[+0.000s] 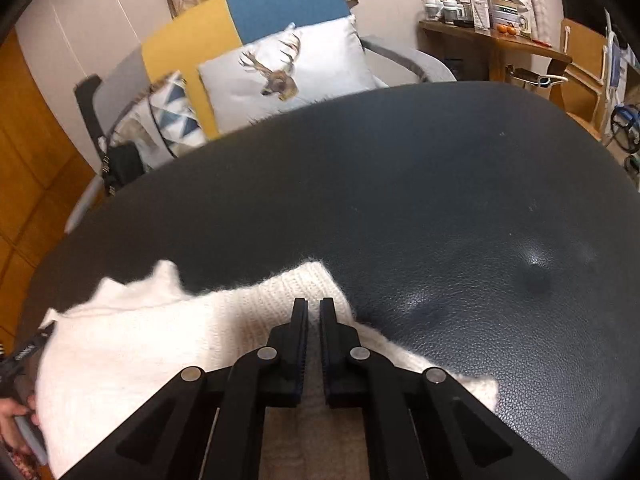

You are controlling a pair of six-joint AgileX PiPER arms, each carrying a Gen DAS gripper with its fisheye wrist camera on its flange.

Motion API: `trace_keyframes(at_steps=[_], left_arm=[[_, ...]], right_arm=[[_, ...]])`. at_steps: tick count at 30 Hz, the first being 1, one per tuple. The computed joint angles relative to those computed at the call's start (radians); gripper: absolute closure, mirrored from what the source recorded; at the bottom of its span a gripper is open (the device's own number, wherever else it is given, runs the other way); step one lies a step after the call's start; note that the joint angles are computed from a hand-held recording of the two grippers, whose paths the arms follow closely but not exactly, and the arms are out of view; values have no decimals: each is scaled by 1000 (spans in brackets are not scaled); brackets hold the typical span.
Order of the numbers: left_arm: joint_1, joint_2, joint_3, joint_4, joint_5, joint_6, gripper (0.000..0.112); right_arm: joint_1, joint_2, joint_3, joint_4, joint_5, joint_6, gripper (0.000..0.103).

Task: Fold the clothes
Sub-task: 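Release the sweater edge with the left gripper and pull back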

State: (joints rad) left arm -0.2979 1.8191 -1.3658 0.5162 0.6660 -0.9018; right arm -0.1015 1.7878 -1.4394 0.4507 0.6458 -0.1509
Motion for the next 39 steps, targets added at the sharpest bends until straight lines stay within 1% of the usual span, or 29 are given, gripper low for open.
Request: trace_keyframes(at_steps=[1, 2, 3, 4, 6, 8, 9, 10, 11, 14, 16, 17, 18, 19, 20, 21, 23, 25, 26, 28, 30, 31, 32, 35, 36, 38, 39], left_arm=[[2, -21, 18, -11, -19, 11, 48], [3, -43, 37, -23, -36, 23, 63], [-1, -71, 58, -43, -48, 39, 70], [-6, -98, 78, -62, -60, 55, 70], [-23, -142, 114, -81, -99, 62, 70], [-42, -176, 141, -117, -129, 94, 70], [-52, -171, 138, -135, -132, 124, 67], [-61, -166, 133, -153, -135, 156, 65], [-73, -159, 130, -156, -136, 172, 60], [-117, -128, 133, -46, -115, 116, 59], [-111, -144, 163, -21, -153, 99, 59], [-108, -152, 178, -10, -171, 90, 62], [-103, -161, 190, -8, -183, 85, 82], [-90, -158, 191, -14, -188, 98, 94], [-78, -155, 192, -20, -194, 111, 103], [-68, -151, 198, -28, -202, 125, 107], [-55, -158, 224, -9, -235, 116, 108], [-55, -174, 249, 45, -240, 66, 108], [-49, -177, 247, 73, -223, 42, 105], [-38, -182, 229, 133, -154, -30, 103], [-4, -189, 208, 138, -99, -62, 95], [14, -196, 201, 135, -79, -74, 95], [40, -211, 208, 120, -85, -77, 95], [116, -283, 267, 53, -181, -65, 95], [129, -308, 289, 2, -223, -27, 95], [124, -332, 309, -114, -280, 100, 95], [94, -325, 298, -131, -276, 142, 95]], right_arm=[[-19, -29, 29, 60, -17, -41, 96], [-38, -58, 56, 123, -31, -84, 95], [-61, -86, 77, 172, -34, -120, 95], [-84, -113, 91, 190, -25, -134, 95], [-105, -153, 103, 177, 19, -126, 93], [-106, -180, 116, 210, 75, -185, 93], [-104, -191, 123, 229, 104, -218, 93], [-89, -198, 122, 215, 128, -229, 93], [-56, -204, 125, 171, 130, -221, 93], [57, -210, 145, -6, 90, -137, 93], [108, -207, 160, -115, 67, -48, 93], [120, -196, 158, -145, 63, -18, 93], [118, -191, 162, -145, 61, -12, 93], [110, -190, 173, -135, 56, -13, 94], [102, -188, 184, -124, 51, -15, 95], [84, -182, 188, -90, 47, -40, 95], [55, -175, 192, -29, 48, -79, 95], [37, -181, 201, 4, 53, -103, 96], [37, -180, 201, 6, 52, -105, 96], [44, -179, 198, -1, 47, -101, 96], [43, -182, 198, 0, 48, -106, 96], [41, -182, 199, 5, 49, -110, 96], [37, -183, 199, 12, 52, -116, 96], [35, -181, 203, 22, 46, -120, 96], [36, -182, 206, 20, 41, -118, 96], [41, -188, 215, 14, 32, -112, 96], [41, -189, 217, 12, 29, -109, 96]])
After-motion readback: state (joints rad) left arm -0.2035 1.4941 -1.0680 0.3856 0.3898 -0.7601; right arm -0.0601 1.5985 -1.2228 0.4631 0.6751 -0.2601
